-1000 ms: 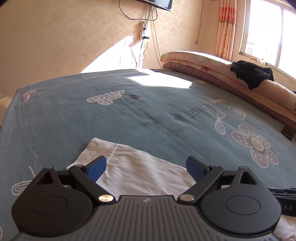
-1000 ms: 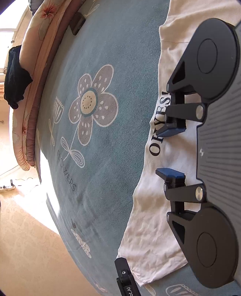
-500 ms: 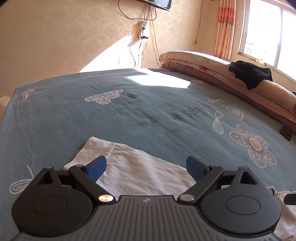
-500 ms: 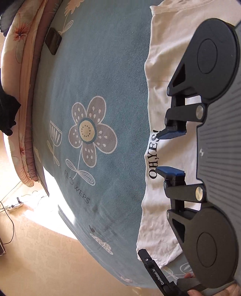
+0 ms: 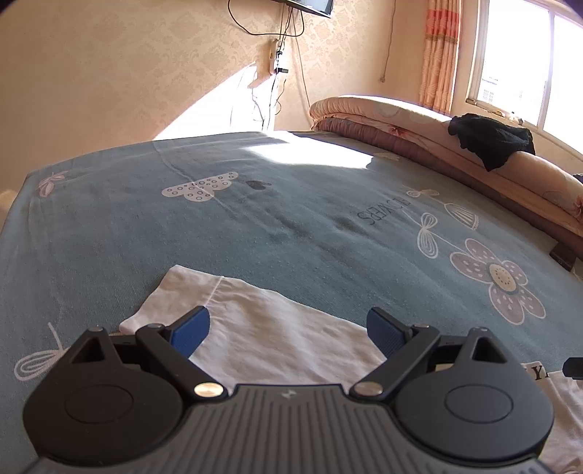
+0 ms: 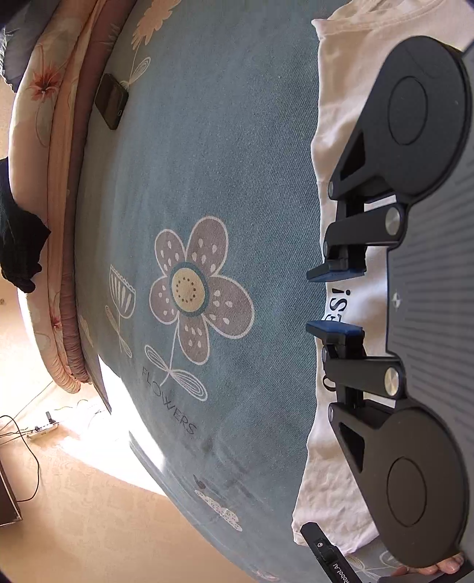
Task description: Fold clothes
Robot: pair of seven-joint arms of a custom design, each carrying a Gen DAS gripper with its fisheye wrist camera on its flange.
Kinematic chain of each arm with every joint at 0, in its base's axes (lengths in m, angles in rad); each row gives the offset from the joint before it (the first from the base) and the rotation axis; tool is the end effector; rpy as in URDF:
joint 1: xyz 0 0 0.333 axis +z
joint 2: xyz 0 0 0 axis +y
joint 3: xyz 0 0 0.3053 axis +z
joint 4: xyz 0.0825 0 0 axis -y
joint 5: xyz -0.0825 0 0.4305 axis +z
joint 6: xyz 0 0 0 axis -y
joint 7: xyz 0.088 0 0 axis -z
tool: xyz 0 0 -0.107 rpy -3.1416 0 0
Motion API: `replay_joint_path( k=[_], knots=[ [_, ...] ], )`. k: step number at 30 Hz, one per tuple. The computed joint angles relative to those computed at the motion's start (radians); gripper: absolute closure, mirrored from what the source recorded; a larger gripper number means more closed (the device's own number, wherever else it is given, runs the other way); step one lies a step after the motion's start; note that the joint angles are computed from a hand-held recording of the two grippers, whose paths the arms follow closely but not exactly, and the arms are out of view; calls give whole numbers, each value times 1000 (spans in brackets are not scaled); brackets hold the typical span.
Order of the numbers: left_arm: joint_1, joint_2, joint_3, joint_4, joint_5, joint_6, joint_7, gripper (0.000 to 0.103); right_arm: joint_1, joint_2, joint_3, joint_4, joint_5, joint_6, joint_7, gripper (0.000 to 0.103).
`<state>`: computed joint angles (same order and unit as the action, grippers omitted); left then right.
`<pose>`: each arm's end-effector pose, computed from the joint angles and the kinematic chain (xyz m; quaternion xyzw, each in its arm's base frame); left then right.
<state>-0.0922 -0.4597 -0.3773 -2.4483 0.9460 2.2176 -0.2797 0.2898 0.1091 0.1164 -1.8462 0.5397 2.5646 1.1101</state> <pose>0.4421 -0.1986 0.4609 -0.8296 0.3079 -0.2258 0.4073 0.6267 0.2581 0.5035 -0.8025 0.4775 -0.0640 0.3519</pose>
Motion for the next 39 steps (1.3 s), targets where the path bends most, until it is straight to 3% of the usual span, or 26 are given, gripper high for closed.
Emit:
replay_joint_path(
  k=[4, 9, 12, 14, 17, 19, 24, 32, 39],
  knots=[
    [-1, 1, -1, 1, 1, -1, 2, 10, 11, -7, -18, -20, -156, -21, 80, 77],
    [-3, 11, -1, 8, 5, -10, 13, 10, 32, 48, -15, -20, -282, 135, 140, 76],
    [-7, 10, 2, 9, 3, -9, 20, 10, 32, 71, -16, 20, -321, 121, 204, 76],
    [-8, 11, 1, 12, 5, -13, 30, 10, 17, 40, -6, 4, -299, 122, 184, 70],
    [-14, 24, -6, 30, 12, -29, 59, 10, 8, -37, -10, -52, -286, 141, 158, 57],
    [-23, 38, -7, 47, 19, -25, 86, 10, 3, -99, -23, -83, -296, 118, 169, 54],
    [-60, 100, -14, 109, 80, 71, 186, 10, -4, -291, -59, -203, -284, 91, 170, 37],
    [-120, 201, -11, 196, 127, 170, 339, 10, -71, -653, -74, -471, -449, 0, 291, 28],
    [-153, 226, -2, 220, 126, 163, 372, 10, -150, -918, -46, -624, -573, -110, 386, 26]
  ],
)
